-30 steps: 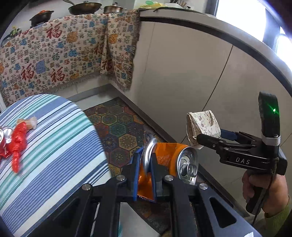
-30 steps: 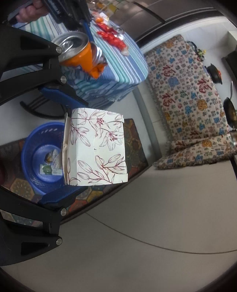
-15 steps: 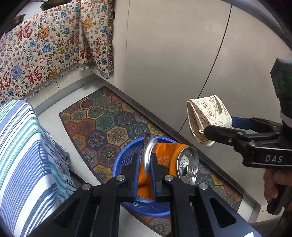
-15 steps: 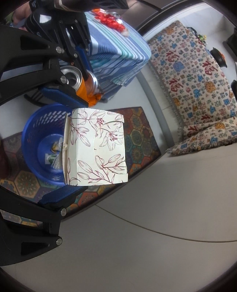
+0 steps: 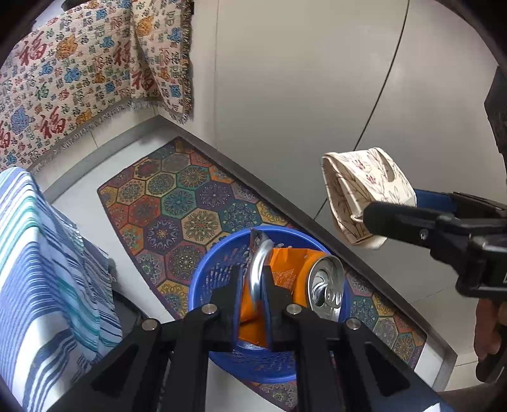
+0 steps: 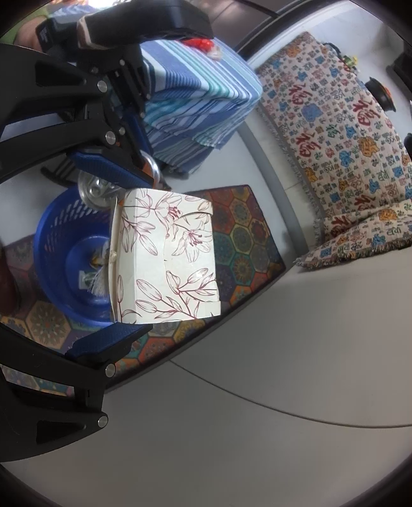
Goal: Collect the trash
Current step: 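Carry the can and box over the blue wastebasket and open both tools, then bring both open tools back over the table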
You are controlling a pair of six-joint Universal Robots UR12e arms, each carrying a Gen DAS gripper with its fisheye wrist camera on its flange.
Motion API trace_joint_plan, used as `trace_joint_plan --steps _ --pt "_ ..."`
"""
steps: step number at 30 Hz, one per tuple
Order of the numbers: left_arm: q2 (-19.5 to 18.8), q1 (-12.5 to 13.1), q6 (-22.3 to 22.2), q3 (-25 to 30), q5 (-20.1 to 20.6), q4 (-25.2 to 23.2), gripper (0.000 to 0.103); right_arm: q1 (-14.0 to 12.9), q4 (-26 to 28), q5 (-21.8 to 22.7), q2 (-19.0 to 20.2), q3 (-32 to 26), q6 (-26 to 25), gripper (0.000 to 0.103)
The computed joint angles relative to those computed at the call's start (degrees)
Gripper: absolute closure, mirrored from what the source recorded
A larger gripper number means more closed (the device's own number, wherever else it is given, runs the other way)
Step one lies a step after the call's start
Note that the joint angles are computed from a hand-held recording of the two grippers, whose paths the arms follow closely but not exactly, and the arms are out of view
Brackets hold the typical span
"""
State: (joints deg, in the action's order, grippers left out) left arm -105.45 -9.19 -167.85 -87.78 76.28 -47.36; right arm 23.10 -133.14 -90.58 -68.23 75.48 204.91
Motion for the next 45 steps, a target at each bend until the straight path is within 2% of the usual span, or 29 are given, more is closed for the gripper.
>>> trace_joint_plan --steps 2,3,4,13,17,22,27,32,38,43,44,45 --pt "-0.3 -0.1 0.3 0.3 -0.2 -1.3 0.070 -0.2 -0.8 0.8 0.0 0.2 1.1 0.013" --pt "-0.3 -0.2 0.2 0.1 0.2 -0.6 0.048 -0.2 -1.4 0.9 -0.1 0.4 1.8 0.010" --pt "-0.3 -0.3 -0.2 -0.4 0.5 0.6 0.036 -0.2 -1.9 0.9 -0.2 0.5 2.2 0.010" --pt "1.1 0.2 -2.1 -1.2 0.7 2.2 0.036 0.2 -4.0 -1.0 -0.3 0.4 2.3 0.009" --pt "4.0 1.4 -3.4 -2.8 -0.1 3.6 0.036 0.8 -4.8 -1.9 -0.2 -0.2 1.7 0.009" --pt "9.7 4.2 -5.4 -7.0 -1.1 5.5 0.036 2.6 -6.6 -3.8 0.2 -1.7 -1.4 0.008" --pt "15.9 8.3 -7.1 -12.2 2.6 6.6 0.036 4.9 -7.5 -3.4 1.6 -4.5 -5.9 0.008" --pt "21.2 13.6 -9.4 -17.1 10.0 6.7 0.036 7.8 -6.7 -1.9 4.6 -9.2 -11.0 0.007" --pt "24.3 19.4 -13.7 -20.4 19.7 6.2 0.035 11.8 -0.6 3.2 11.3 -19.3 -17.8 0.007" --pt "25.0 22.9 -17.1 -21.3 21.4 3.4 0.035 14.9 8.3 5.0 17.7 -29.5 -23.4 0.007" --pt "24.9 23.4 -17.4 -21.3 21.2 2.7 0.034 15.5 10.5 4.6 19.1 -31.7 -24.2 0.007" --pt "25.1 23.9 -18.0 -21.7 20.4 3.7 0.027 16.0 12.4 4.1 20.4 -33.7 -24.8 0.007"
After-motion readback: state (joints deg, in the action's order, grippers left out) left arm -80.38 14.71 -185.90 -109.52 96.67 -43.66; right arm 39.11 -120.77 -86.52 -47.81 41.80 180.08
